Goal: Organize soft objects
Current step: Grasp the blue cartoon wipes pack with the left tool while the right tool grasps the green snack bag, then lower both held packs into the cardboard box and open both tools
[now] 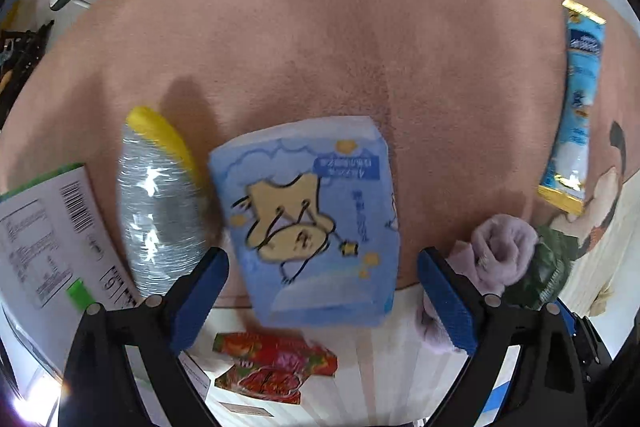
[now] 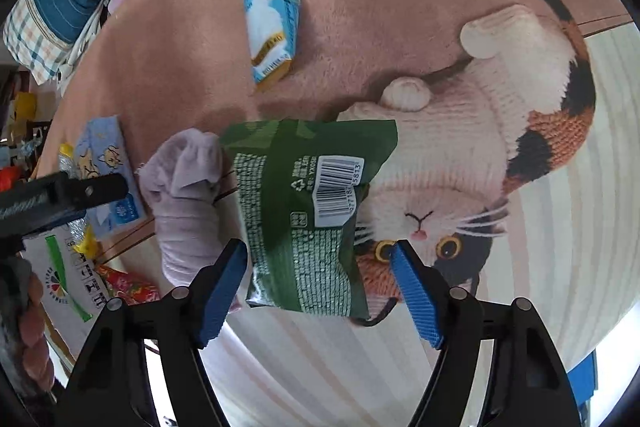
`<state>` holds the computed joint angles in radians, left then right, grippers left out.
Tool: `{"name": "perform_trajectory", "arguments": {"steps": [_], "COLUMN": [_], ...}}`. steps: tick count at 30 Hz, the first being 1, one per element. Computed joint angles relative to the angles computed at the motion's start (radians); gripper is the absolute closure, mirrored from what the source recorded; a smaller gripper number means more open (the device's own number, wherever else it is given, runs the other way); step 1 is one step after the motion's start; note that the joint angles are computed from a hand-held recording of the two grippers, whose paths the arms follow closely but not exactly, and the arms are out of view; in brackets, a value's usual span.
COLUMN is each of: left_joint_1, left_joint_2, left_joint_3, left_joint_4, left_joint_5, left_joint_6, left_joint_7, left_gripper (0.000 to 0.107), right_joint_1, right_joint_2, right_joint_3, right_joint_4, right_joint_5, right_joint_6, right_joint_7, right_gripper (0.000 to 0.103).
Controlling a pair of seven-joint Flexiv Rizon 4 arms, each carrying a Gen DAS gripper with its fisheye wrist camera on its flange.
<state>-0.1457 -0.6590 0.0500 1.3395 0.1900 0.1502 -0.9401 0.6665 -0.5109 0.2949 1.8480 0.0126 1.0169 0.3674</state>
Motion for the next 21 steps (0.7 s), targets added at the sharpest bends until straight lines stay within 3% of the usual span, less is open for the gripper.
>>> {"name": "perform_trajectory", "arguments": {"steps": [3, 4, 6, 7, 9, 11, 13, 21], "left_joint_1": [-0.005, -0.004, 0.0, 0.002, 0.009, 0.012, 0.016, 0.107], "left_joint_2": [-0.014, -0.018, -0.018, -0.007, 0.006, 0.016, 0.038, 0.21], "left_joint_3": [0.004, 0.005, 0.005, 0.004, 0.0, -0.002, -0.004, -0.021], "left_joint_4": [0.003, 0.004, 0.007, 0.024, 0.035, 0.04, 0.065, 0.21], "left_joint_5": [0.006, 0.004, 0.0, -0.002, -0.011, -0.015, -0.015, -0.14], "left_joint_6": [-0.003, -0.001, 0.018, 0.045, 0.063, 0.06, 0.081, 0.111], "left_joint_7": [-0.017, -0.023, -0.035, -0.036, -0.027, -0.015, 0.003, 0.151], "left_gripper": [0.012, 0.021, 0.024, 0.033, 0.055, 0.065, 0.067, 0.067], "right_joint_1": [-0.017, -0.019, -0.024, -0.022, -0.025, -0.018, -0.003, 0.071], "right_joint_2": [-0.016, -0.019, -0.021, -0.022, -0.028, -0.028, -0.02, 0.059], "right_joint_3": [0.015, 0.016, 0.017, 0.014, 0.015, 0.008, -0.008, -0.048], "right_joint_4": [0.003, 0.007, 0.015, 0.018, 0.022, 0.009, -0.007, -0.059], "right_joint_5": [0.025, 0.032, 0.042, 0.042, 0.049, 0.041, 0.017, -0.12], "right_joint_6": [0.019, 0.031, 0.049, 0.056, 0.076, 0.044, 0.002, -0.123], "right_joint_7": [-0.031, -0.035, -0.046, -0.045, -0.05, -0.035, -0.01, 0.119], "right_gripper": [0.026, 0.026, 0.026, 0.028, 0.046, 0.059, 0.065, 0.066]}}
